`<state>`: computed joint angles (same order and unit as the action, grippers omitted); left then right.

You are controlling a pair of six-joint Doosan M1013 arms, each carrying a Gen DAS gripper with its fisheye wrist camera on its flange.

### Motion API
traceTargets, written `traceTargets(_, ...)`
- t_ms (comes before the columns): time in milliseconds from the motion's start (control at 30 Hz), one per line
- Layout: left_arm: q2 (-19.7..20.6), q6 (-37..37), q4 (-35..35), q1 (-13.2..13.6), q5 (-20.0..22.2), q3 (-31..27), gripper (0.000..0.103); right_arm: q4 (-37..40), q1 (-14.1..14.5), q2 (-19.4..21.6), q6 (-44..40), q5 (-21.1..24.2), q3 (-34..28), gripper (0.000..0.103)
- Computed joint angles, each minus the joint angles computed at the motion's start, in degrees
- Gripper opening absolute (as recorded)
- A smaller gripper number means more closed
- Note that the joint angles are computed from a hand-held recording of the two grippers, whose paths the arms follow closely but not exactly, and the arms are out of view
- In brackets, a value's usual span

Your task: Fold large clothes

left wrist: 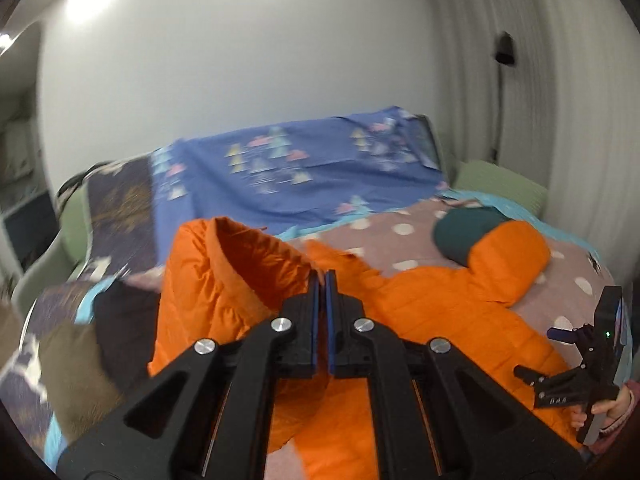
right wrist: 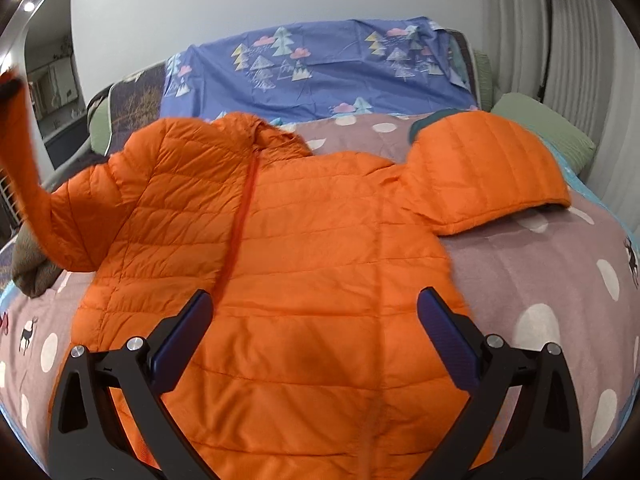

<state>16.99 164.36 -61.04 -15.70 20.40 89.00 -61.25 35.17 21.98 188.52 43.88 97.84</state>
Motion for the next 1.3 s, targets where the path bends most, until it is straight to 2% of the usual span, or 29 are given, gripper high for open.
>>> traceTargets(100,2.79,-6.18,9.30,-4.83,0.07,-3.72,0.003,-1.74,-0.27,-1.75,3.35,0.80,2.50,0.102)
traceTargets(167,5.19,-9.62,12.99,-6.95,1.77,-6.39,0.003,-2.47,-0.52,-2.94,5.28,1.83,4.17,0.102)
traceTargets(400,13.38,-8.61,9.49,-11.37,13.43,-12.84,0.003,-1.40,-2.00,-4.92,8.51,3.61,7.92,0.102)
traceTargets(433,14.69,-8.59,10.21,-12.18,15.26,-13.84,0.005,-1.04,-2.28,-5.08,8.73,3.23,8.30,0.102)
traceTargets(500,15.88,-10.24,13.58,-13.70,14.59,-14.10,0.017,-0.13,-2.79,-5.23,8.62,2.58,8.76,0.102)
traceTargets(533,15.94,-11.28,15.70,-14.27,13.81,-13.67,0.035,0.01,-2.92,-5.27,8.48,2.35,8.98,0.102)
traceTargets(567,15.97,-11.23,17.15,-14.94,12.33,-12.94,0.038,0.22,-3.12,-5.29,8.14,2.16,9.08,0.102)
traceTargets(633,15.45,-8.84,17.12,-15.20,10.63,-11.44,0.038,0.66,-3.53,-5.30,7.24,1.86,9.23,0.102)
traceTargets(700,14.04,-7.61,17.00,-14.64,7.56,-9.16,0.038,0.91,-4.13,-5.34,6.04,0.76,9.11,0.102)
traceTargets(767,12.95,-8.02,16.13,-13.16,6.59,-7.88,0.038,0.47,-4.56,-5.37,4.91,-0.40,8.90,0.102)
traceTargets(800,12.52,-9.70,16.58,-12.27,6.31,-7.51,0.037,-0.31,-4.84,-5.25,3.88,-1.31,8.50,0.102)
traceTargets(833,12.10,-11.72,16.83,-11.03,5.96,-6.89,0.032,-1.50,-5.08,-5.00,2.57,-2.32,7.94,0.098)
traceTargets(867,11.90,-13.23,17.32,-10.10,5.88,-6.69,0.025,-2.92,-5.32,-4.64,1.11,-3.53,7.30,0.086)
traceTargets(900,11.76,-14.99,17.95,-9.02,5.38,-6.23,0.023,-3.28,-5.57,-4.25,-0.74,-4.48,6.53,0.080)
traceTargets(967,11.84,-19.05,20.32,-7.14,4.75,-5.81,0.021,-1.75,-6.79,-2.82,-7.29,-8.71,4.11,0.051)
traceTargets(1033,12.48,-27.46,26.72,-5.45,4.24,-5.90,0.020,3.31,-8.30,-1.31,-14.84,-13.03,1.75,0.039)
traceTargets(1133,13.91,-41.05,37.82,-3.79,2.45,-6.34,0.020,13.13,-10.32,2.01,-26.19,-15.43,-2.69,0.037)
traceTargets(1233,15.59,-56.06,53.16,-2.90,0.67,-7.24,0.020,20.77,-11.81,5.70,-34.36,-13.15,-7.14,0.037)
traceTargets(1300,16.95,-60.70,57.98,-2.38,1.62,-8.50,0.019,22.29,-12.50,8.63,-36.34,-8.51,-10.27,0.036)
